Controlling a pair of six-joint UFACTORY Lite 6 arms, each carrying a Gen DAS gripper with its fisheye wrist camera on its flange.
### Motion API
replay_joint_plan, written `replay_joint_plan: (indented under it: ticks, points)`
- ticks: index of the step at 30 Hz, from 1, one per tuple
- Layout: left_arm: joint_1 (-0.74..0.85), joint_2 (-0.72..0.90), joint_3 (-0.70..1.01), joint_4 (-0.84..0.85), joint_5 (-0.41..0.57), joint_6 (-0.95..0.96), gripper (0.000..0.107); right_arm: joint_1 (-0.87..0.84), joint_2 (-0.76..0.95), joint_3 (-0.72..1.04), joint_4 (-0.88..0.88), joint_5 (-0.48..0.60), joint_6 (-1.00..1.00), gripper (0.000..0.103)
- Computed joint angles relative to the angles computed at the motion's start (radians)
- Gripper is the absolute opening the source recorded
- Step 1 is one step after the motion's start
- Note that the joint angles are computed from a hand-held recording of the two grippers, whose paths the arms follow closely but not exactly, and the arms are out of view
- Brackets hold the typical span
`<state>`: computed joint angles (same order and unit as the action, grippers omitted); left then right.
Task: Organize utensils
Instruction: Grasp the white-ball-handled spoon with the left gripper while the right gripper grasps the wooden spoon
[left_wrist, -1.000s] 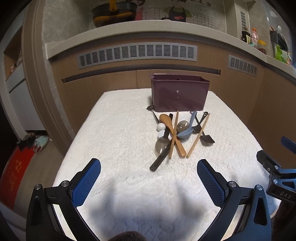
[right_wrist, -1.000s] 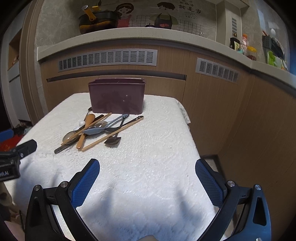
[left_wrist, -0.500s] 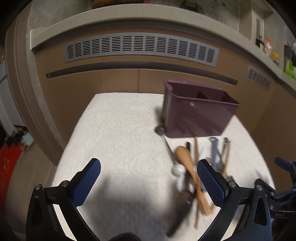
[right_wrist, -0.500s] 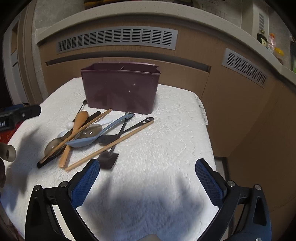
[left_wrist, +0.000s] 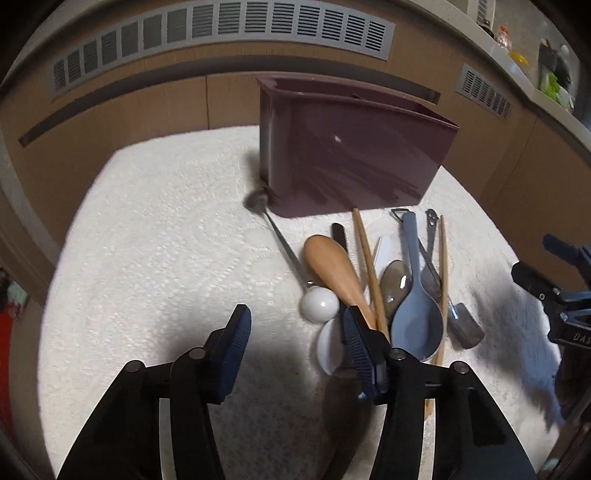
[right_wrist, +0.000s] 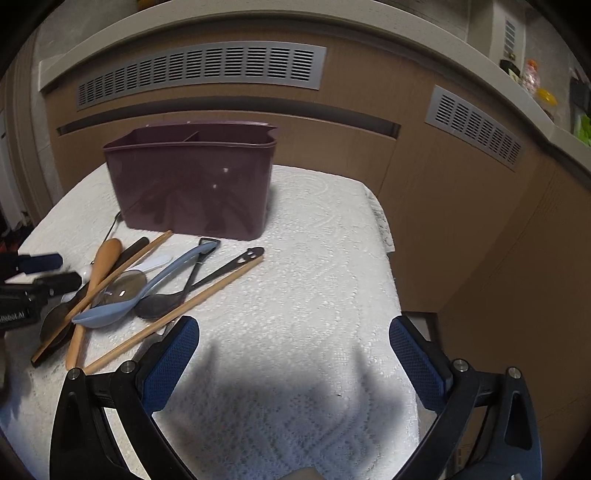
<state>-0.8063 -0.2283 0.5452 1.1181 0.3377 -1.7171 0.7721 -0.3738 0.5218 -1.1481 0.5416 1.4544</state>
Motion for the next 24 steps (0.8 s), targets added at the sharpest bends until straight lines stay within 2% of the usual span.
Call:
replay_joint_plan:
  ticks: [3,5,8,10,12,16,18,20,22,24]
  points:
    - [-0.010,0.040,0.030,0.002,-0.003,-0.004,0.048,0.001,0.004,-0.014,-0.017,-0.018,0.037,0.102]
    - [-0.002,0.067,0.052,-0.006,-0.028,0.009,0.037,-0.004,0.015,-0.009,-0.007,-0.041,0.034,0.100]
    - [0.001,0.107,0.089,0.015,-0.018,0.012,0.029,0.000,0.029,0.022,0.019,-0.057,0.005,0.094]
    - [-0.015,0.080,0.077,0.034,0.023,-0.006,0.021,0.013,0.043,0.057,0.023,-0.049,-0.005,0.094]
    - [-0.031,-0.022,0.021,-0.004,0.040,0.023,0.021,0.025,0.062,0.101,0.043,-0.054,-0.033,0.094]
    - [-0.158,-0.306,-0.110,-0.111,0.201,0.058,0.021,0.034,0.170,0.230,0.155,-0.124,-0.127,0.094]
    - [-0.250,-0.423,-0.147,-0.145,0.313,0.052,0.021,0.044,0.263,0.308,0.216,-0.168,-0.167,0.087]
    - [-0.376,-0.512,-0.165,-0.148,0.472,0.015,0.020,0.059,0.389,0.414,0.301,-0.201,-0.242,0.069]
    - [-0.450,-0.579,-0.176,-0.164,0.564,0.008,0.020,0.071,0.503,0.511,0.393,-0.231,-0.337,0.067]
    - [-0.493,-0.640,-0.189,-0.175,0.632,0.007,0.019,0.087,0.630,0.625,0.445,-0.217,-0.381,0.067]
